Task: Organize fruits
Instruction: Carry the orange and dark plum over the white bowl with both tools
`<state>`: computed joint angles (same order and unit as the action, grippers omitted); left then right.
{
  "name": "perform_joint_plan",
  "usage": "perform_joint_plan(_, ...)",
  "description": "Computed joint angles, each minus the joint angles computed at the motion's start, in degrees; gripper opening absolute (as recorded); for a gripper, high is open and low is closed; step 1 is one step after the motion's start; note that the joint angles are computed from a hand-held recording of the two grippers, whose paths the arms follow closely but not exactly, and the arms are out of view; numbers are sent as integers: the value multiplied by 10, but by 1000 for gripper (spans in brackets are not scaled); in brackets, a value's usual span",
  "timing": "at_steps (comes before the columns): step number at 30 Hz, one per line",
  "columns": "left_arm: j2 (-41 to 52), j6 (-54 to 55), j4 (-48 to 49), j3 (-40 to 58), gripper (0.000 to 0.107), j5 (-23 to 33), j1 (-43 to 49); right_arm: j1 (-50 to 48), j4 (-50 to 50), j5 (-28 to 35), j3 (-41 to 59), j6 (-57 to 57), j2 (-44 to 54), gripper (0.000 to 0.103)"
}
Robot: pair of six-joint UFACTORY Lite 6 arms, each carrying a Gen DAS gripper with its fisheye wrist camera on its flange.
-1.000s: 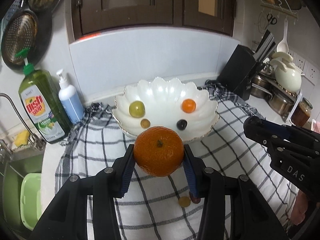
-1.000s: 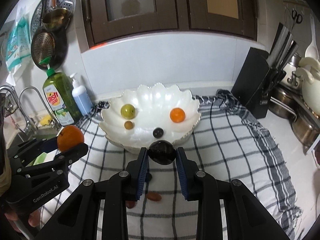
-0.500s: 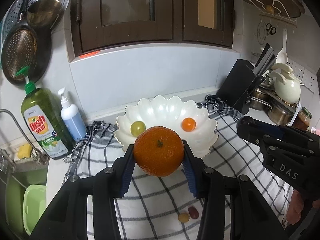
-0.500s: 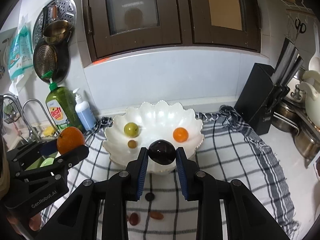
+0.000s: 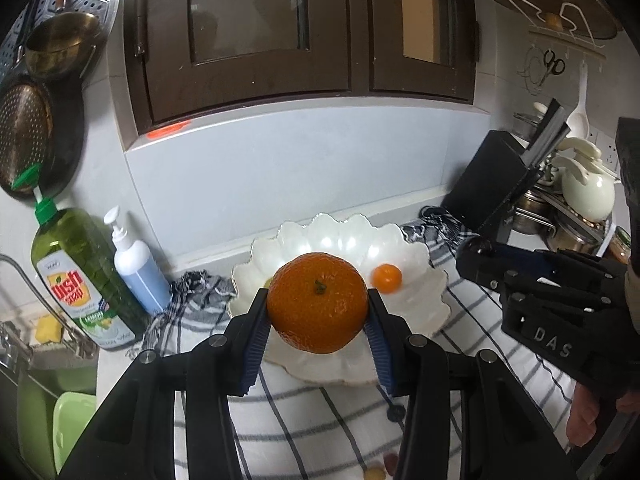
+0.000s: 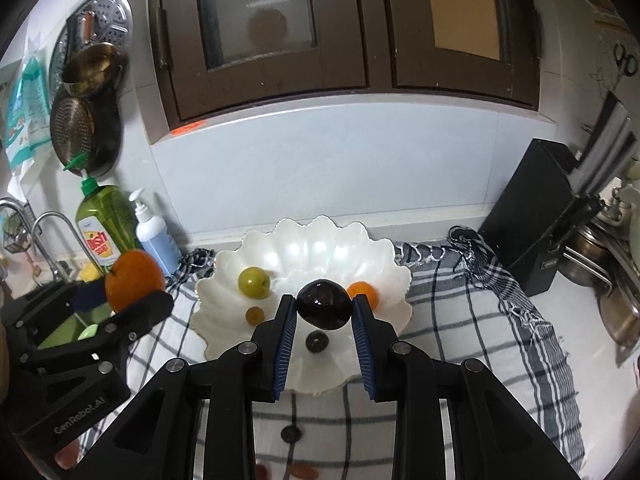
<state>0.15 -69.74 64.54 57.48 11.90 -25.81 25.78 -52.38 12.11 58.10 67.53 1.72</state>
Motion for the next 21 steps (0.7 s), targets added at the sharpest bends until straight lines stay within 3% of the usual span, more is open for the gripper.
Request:
perform_joint_plan(8, 113, 206, -183, 130, 46, -2, 34, -39, 246, -2, 124, -272, 125, 30)
perform_joint_plan(17, 261, 473, -434, 300, 46, 30, 62, -63, 386, 40, 268, -446, 243, 30)
perform_joint_plan(21, 329, 527, -487, 377, 46, 57, 68, -74, 434, 71, 351, -505, 309, 30)
